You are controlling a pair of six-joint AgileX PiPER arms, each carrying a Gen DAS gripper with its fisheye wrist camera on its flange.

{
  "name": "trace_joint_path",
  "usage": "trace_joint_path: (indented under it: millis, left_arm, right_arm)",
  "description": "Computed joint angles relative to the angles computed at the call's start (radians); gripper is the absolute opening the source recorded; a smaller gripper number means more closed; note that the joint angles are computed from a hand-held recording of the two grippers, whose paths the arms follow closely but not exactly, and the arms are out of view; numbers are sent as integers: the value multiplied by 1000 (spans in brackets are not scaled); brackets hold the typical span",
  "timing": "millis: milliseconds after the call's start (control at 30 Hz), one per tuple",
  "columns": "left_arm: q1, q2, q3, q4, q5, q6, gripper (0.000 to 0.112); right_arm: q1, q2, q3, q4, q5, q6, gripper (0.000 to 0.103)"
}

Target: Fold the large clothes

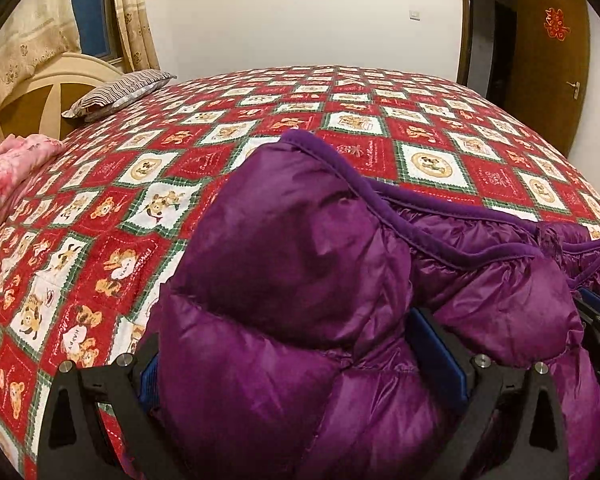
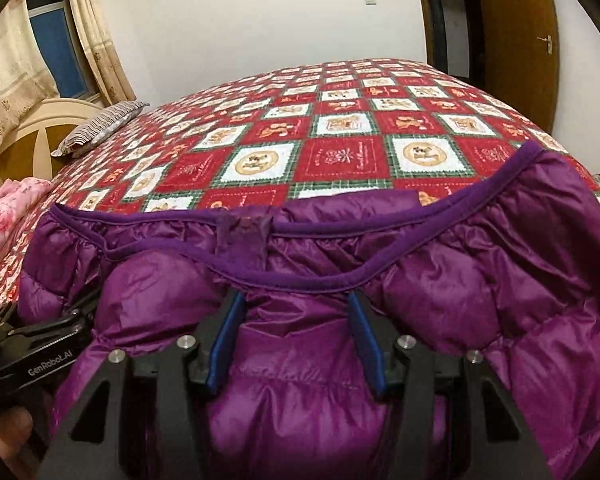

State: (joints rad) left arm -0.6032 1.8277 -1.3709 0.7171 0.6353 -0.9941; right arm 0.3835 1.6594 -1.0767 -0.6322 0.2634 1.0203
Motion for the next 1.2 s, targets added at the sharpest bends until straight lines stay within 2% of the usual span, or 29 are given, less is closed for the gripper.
trace_joint_path:
  millis: [300,833,933,1000,1067,1133,1200]
  left_arm:
    - [2,16,-15,-6,13,9,102]
    - [6,28,-24,-16,19,25,102]
    - [6,34,-45,-42,43,62,102]
    - [1,28,-66,-66,91,105,102]
    - [-20,-20,-41,-48,138,81,102]
    - [-35,-125,62,-50,91,67,102]
    - [-78,-232,193,15,63,-13,102]
  right_arm:
    - [32,47,-64,-37,97,12,58]
    - [49,68,-93,-52,143,11,59]
    - [57,79,-112,-48,171,-2,60]
    - [62,85,-132,-28,200,-36,60]
    - [68,50,-118,2,223,-79,62]
    - [107,-42,-43,-77,247,26,62]
    - [183,-142,50,-208,290,178,64]
